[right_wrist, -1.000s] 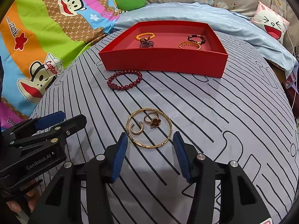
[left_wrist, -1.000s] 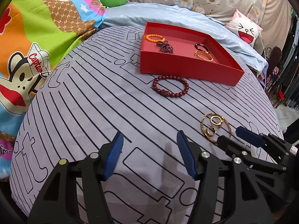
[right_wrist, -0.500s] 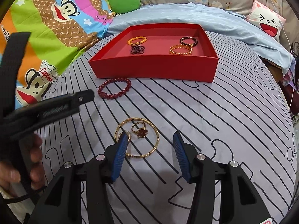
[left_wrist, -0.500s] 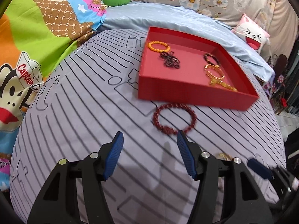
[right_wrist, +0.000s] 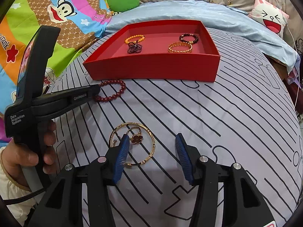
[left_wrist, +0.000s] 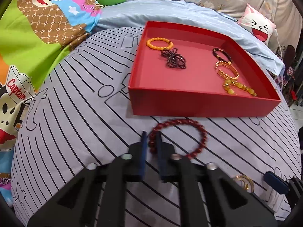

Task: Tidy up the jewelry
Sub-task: 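Grasp red bead bracelet with left tool while right tool grasps gold bangle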

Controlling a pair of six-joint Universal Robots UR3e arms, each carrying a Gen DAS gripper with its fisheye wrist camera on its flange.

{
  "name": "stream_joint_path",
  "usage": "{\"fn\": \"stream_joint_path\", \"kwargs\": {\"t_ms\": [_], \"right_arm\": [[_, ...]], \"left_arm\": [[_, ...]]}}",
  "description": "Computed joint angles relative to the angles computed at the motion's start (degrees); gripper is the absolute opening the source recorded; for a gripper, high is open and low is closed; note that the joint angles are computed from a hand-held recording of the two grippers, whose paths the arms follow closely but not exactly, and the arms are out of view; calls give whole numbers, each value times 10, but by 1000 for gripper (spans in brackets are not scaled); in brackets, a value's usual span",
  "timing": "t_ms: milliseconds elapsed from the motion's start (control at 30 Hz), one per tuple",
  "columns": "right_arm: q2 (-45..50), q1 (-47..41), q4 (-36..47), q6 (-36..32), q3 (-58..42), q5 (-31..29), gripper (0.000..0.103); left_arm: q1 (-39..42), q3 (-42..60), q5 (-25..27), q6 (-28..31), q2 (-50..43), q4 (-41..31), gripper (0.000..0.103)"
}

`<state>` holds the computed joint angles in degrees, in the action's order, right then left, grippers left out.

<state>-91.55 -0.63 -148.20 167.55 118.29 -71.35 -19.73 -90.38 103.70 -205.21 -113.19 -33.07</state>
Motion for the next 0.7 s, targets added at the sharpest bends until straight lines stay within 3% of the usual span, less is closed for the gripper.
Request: {"fn": "stream_joint_path", "kwargs": {"t_ms": [133, 400, 567, 700], "right_arm": [[-10, 0, 3, -5, 12, 0, 42], [-10, 1, 0, -1, 16, -13, 15], [4, 19, -26, 1, 13, -43, 5], [6, 28, -38, 3, 15, -58, 3]], "left_arm": [[-3, -31, -9, -9, 26, 7, 7], [-20, -101, -18, -28, 91, 10, 7], [-23, -120, -25, -38, 106, 5, 7], [-24, -129, -27, -40, 115, 3, 7]]}}
